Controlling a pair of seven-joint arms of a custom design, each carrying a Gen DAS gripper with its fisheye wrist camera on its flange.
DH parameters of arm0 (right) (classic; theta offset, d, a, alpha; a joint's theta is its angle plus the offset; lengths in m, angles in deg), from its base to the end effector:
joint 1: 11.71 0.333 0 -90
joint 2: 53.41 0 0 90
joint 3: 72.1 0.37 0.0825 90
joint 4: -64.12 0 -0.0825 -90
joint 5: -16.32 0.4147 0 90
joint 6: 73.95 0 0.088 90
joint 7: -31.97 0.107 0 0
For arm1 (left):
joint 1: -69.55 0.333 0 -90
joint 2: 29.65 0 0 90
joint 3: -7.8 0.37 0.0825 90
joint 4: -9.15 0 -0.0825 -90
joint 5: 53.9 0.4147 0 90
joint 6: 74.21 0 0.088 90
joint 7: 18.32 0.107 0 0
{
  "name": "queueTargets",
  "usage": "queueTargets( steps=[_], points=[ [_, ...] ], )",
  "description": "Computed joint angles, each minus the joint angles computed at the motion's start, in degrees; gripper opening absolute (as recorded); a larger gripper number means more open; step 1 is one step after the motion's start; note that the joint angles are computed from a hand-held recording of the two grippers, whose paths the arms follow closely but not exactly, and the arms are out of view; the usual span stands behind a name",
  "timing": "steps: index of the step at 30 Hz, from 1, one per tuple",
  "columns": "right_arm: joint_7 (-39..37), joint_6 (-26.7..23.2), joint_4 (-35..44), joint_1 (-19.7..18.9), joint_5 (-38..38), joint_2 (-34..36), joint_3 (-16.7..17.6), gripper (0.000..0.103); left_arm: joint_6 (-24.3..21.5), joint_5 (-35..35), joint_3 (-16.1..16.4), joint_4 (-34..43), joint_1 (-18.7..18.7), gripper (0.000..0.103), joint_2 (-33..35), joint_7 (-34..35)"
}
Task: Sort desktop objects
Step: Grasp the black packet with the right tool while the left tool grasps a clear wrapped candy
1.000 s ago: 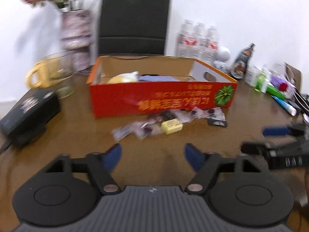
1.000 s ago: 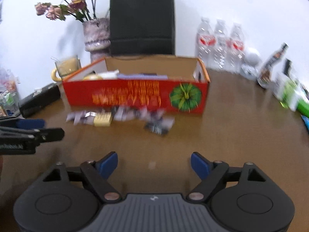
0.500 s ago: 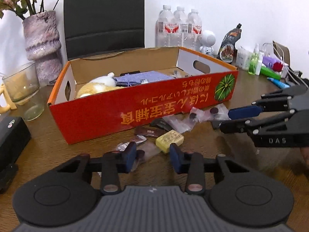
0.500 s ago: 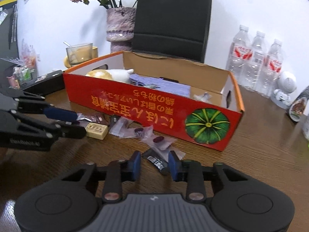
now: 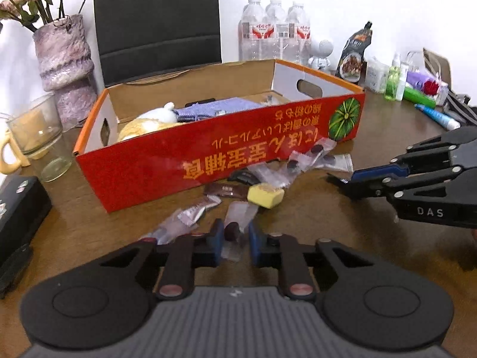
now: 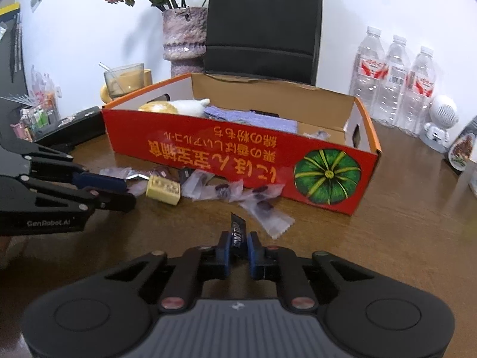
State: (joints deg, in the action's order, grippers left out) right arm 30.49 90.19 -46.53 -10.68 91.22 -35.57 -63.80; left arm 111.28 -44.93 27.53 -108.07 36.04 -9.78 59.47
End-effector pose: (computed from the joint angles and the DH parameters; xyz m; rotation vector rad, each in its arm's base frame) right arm 0.6766 0.0492 0.3983 -2.0304 1.1313 -0.5374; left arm 0.6532 -0.1985 0.4099 -1.4802 1.9296 -0.8335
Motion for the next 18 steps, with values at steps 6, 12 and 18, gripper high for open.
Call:
queueTargets(
  steps=[6, 12, 18],
  points=[
    [2.1, -0.1, -7.0, 0.8, -0.4, -5.6, -1.1, 0.01, -2.8, 5.3, 14.5, -5.4, -16.0, 0.017, -3.8, -7.9],
    [0.8, -1.7, -11.4, 2.2, 4.0, -9.5, -3.3, 0.023, -2.8, 10.5, 16.6, -8.4, -19.4, 0.03, -6.7, -13.3],
    [-2.7, -1.5, -11.5, 3.8, 7.7, -9.6, -4.9, 0.026, -1.8, 15.1, 16.9, -7.8, -18.9, 0.055, -5.7, -17.4]
  ],
)
